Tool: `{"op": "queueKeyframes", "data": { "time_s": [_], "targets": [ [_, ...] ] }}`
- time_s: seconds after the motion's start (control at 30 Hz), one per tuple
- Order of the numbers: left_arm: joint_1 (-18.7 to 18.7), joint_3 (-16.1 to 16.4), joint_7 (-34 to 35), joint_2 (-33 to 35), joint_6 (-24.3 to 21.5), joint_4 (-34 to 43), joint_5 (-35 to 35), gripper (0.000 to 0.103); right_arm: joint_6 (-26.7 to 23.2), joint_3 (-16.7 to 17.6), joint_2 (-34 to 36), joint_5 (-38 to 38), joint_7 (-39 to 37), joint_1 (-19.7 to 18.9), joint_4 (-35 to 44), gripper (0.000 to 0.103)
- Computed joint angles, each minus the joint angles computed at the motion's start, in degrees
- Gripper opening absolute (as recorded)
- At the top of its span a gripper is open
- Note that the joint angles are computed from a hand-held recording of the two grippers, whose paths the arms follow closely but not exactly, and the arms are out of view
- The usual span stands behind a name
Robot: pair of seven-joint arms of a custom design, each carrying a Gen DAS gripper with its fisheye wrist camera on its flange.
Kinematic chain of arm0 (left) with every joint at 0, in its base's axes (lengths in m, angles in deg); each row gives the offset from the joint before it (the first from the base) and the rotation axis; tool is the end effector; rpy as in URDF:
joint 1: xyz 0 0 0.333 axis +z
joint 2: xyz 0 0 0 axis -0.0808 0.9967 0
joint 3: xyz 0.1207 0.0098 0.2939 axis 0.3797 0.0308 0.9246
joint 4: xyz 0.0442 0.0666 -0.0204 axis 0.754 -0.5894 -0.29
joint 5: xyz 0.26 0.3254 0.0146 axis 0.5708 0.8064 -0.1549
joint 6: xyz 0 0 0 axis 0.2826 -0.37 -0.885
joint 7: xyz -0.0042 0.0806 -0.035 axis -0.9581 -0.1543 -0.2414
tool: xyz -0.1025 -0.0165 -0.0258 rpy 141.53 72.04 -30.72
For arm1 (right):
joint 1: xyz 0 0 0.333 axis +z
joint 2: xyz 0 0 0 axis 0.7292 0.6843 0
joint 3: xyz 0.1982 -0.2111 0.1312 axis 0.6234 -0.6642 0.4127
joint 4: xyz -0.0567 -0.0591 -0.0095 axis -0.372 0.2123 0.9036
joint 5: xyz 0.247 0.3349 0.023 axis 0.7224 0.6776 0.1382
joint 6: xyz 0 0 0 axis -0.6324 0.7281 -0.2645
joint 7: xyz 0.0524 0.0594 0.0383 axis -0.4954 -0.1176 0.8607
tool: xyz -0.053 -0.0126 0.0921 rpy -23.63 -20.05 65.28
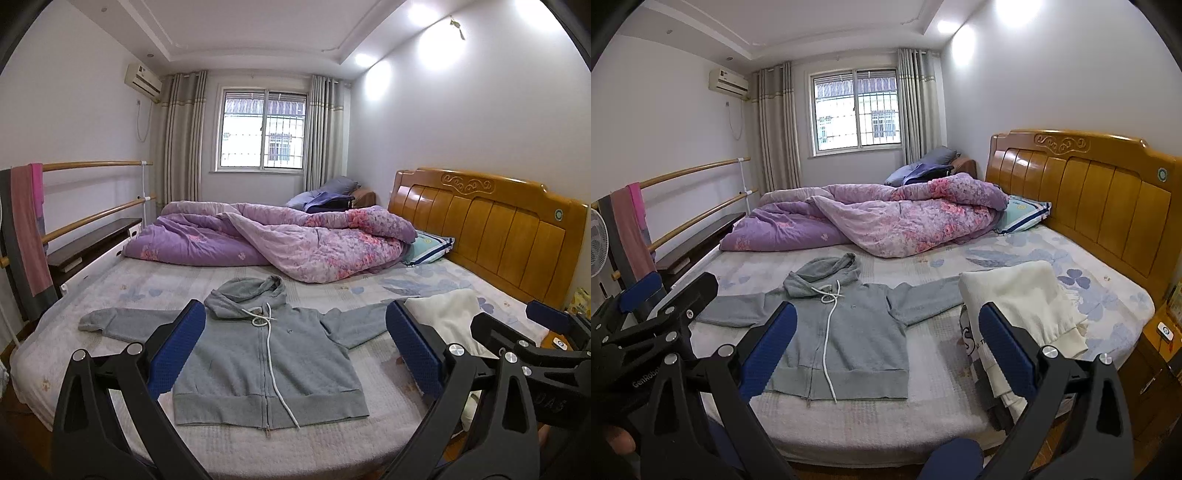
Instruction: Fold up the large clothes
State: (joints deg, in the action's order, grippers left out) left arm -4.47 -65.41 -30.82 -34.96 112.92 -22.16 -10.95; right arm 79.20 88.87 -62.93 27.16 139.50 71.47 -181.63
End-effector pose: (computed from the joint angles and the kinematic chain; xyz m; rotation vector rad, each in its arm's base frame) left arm 0.5236 -0.2013 0.7434 -1.4204 1.4631 -1.1294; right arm 0.5495 0.3479 0.6705 -1.4874 1.4814 -0.8808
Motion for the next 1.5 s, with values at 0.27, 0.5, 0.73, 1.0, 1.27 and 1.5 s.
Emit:
{"op": "queueKeyframes", "data": {
  "time_s": [0.27, 0.5, 0.73, 1.0, 1.27, 1.5],
  "targets": [
    [-0.61, 0.48, 0.91, 1.05, 0.1, 0.53, -0.66, 0.098, -0.45, -0.1, 0.01, 0.22, 0.71, 0.16, -0.36, 0.095],
    [-0.86, 0.62, 0.95, 1.48, 0.2, 0.73, -0.34, 0.098, -0.97, 0.1, -0.22, 0.38, 1.24, 0.15, -0.57, 0.095],
    [-1.03, 0.91, 1.18, 2.05, 0.81, 0.91, -0.16, 0.098, -1.12, 0.31, -0.63, 0.3, 1.6, -0.11, -1.05, 0.095],
    [-1.39, 1.19, 2.03, 2.18, 0.77, 1.02, -1.08, 0.098, -1.42, 0.46, -0.67, 0.45, 1.58, -0.15, -0.94, 0.095],
    [-1.36, 1.23, 2.13, 2.27, 1.0, 1.01, -1.22, 0.098, -1.42, 0.45, -0.7, 0.53, 1.37, -0.26, -0.94, 0.095],
    [-1.33, 1.26, 2.22, 2.22, 1.15, 0.94, -1.22, 0.098, -1.28, 0.46, -0.79, 0.58, 1.38, -0.34, -1.08, 0.095]
  ]
}}
